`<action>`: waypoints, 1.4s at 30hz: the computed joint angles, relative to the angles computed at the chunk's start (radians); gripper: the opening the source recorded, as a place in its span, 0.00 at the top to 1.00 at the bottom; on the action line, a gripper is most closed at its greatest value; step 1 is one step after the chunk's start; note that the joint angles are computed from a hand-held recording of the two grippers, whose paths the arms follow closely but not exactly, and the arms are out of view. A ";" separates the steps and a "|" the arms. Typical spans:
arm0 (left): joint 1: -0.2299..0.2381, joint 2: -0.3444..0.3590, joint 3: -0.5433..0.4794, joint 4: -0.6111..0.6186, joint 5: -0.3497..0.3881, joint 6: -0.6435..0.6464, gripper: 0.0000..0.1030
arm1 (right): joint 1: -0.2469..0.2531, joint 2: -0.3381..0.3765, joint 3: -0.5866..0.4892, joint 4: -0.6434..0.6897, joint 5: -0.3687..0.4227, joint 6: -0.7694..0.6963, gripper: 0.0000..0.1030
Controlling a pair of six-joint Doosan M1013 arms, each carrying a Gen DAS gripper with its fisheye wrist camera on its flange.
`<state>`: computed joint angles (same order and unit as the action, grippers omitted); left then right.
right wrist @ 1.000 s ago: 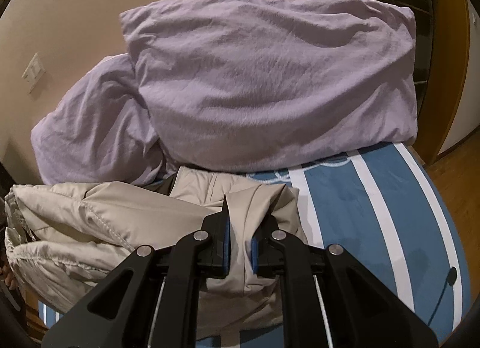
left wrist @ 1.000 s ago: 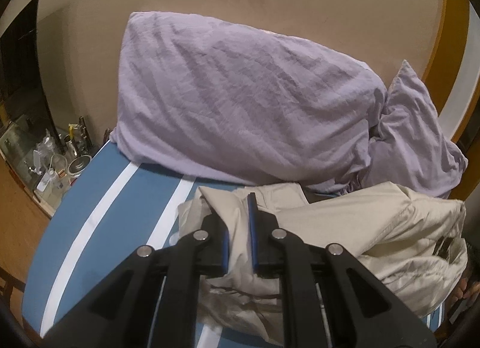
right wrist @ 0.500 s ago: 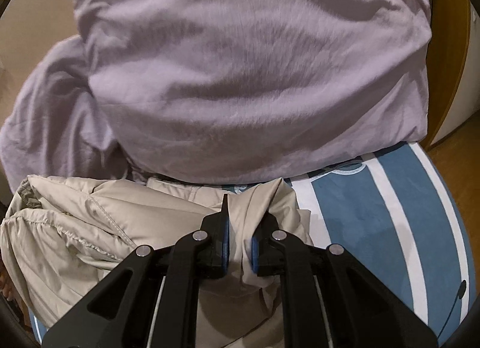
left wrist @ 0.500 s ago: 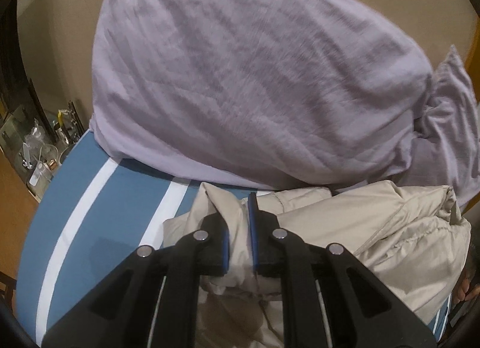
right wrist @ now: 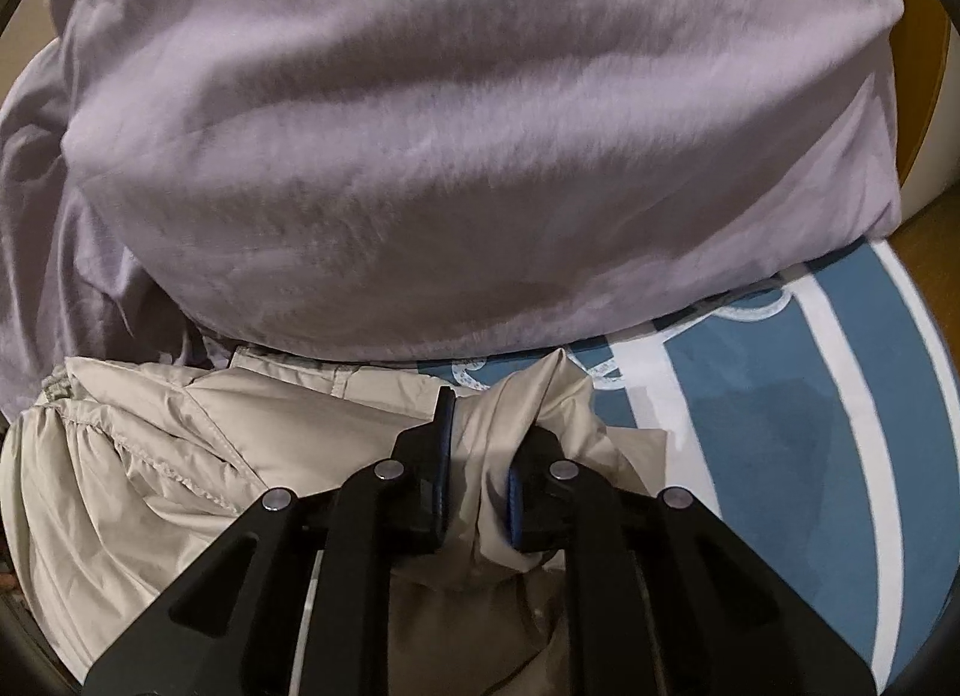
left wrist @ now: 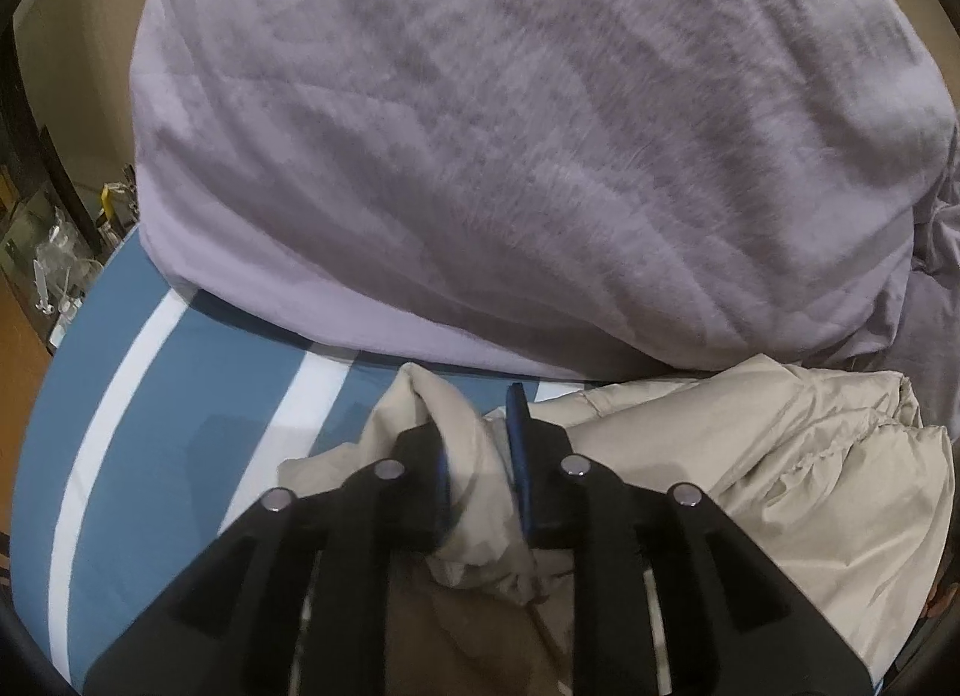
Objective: Fold large clothes
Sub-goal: 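Lift the hem with both tools and fold it toward the collar, then open both tools and press the folded jacket flat near the pillows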
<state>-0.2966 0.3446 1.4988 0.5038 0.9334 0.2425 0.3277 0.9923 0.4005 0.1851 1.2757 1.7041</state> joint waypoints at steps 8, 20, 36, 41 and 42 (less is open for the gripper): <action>0.000 -0.011 -0.005 0.022 0.007 -0.015 0.50 | -0.027 -0.029 0.023 0.077 0.007 0.045 0.75; -0.049 -0.044 -0.021 0.115 0.048 -0.043 0.28 | -0.003 -0.142 0.160 0.055 -0.122 -0.025 0.39; -0.143 0.000 -0.088 0.097 0.025 0.112 0.27 | 0.126 -0.081 0.079 0.086 0.068 -0.204 0.40; -0.146 0.010 -0.092 0.074 0.004 0.142 0.27 | 0.137 -0.052 0.052 0.066 0.097 -0.214 0.74; -0.146 0.012 -0.091 0.072 -0.001 0.145 0.27 | 0.139 -0.048 0.048 0.064 0.097 -0.220 0.79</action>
